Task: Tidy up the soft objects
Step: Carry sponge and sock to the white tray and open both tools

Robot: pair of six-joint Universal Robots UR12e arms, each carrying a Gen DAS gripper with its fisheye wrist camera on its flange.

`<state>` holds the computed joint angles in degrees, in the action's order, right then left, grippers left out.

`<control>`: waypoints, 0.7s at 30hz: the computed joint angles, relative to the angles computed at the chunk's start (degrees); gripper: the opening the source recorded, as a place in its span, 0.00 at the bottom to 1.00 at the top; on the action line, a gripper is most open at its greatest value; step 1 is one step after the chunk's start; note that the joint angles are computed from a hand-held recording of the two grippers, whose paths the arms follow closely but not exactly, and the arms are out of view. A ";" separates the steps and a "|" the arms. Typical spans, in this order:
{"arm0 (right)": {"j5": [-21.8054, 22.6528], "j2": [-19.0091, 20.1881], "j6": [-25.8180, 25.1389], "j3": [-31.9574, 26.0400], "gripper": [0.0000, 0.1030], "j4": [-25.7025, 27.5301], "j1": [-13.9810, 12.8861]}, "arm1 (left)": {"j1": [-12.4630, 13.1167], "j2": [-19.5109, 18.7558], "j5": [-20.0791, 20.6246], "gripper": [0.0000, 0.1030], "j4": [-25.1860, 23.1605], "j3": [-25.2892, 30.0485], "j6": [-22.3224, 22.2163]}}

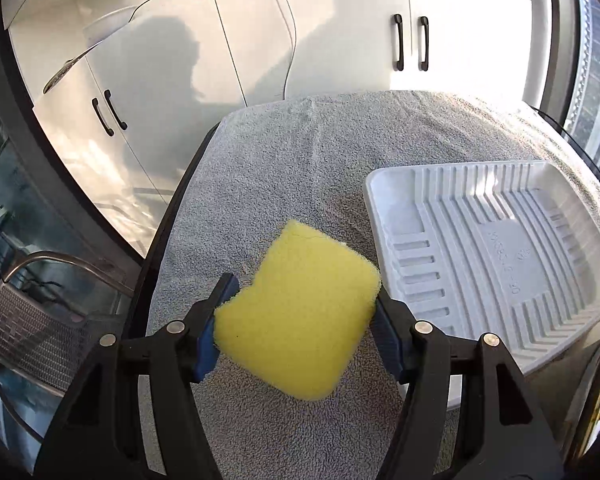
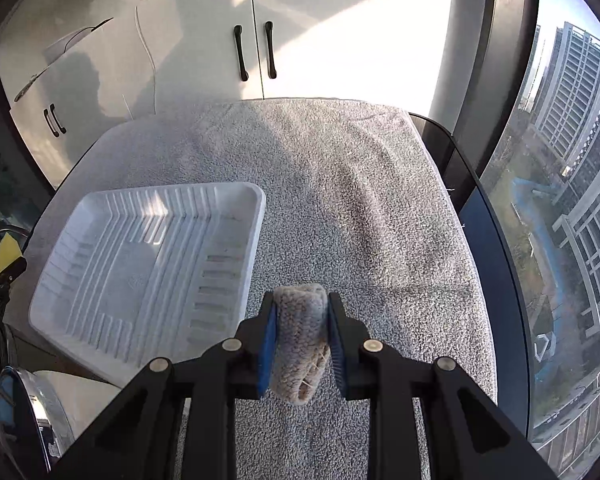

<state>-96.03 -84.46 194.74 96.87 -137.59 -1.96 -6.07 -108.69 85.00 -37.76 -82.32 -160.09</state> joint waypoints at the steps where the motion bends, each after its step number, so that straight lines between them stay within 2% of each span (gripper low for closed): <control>1: 1.10 0.89 -0.60 -1.11 0.25 0.08 0.09 | -0.35 -0.44 -0.27 0.59 -0.56 0.82 0.10; 6: 5.12 4.05 -4.03 -5.11 0.25 1.16 0.97 | -1.12 -2.05 -5.66 0.59 -3.79 4.06 0.72; 8: 8.49 5.26 -5.33 -6.54 0.25 2.63 0.80 | -0.83 -2.60 -10.92 0.59 -7.65 5.51 2.26; 11: 13.95 6.68 -6.27 -7.82 0.25 4.15 0.31 | -1.03 -3.61 -14.75 0.60 -13.31 7.50 4.39; 13: 17.19 7.55 -6.31 -8.49 0.25 5.23 -0.03 | -1.31 -3.97 -15.17 0.60 -14.87 7.81 4.69; 15: 18.63 8.35 -6.26 -9.20 0.25 6.54 0.01 | -1.46 -4.73 -16.37 0.61 -18.41 9.03 5.30; 18: 17.77 9.28 -6.90 -10.04 0.26 7.93 0.53 | -1.65 -5.65 -17.19 0.63 -22.42 10.33 5.43; 21: 17.03 9.92 -7.30 -10.57 0.26 9.09 0.89 | -2.03 -6.16 -16.65 0.63 -24.39 10.82 6.08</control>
<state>-79.01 -74.55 187.44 86.31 -128.50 -1.06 -8.10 -114.85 68.35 -62.14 -71.50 -154.01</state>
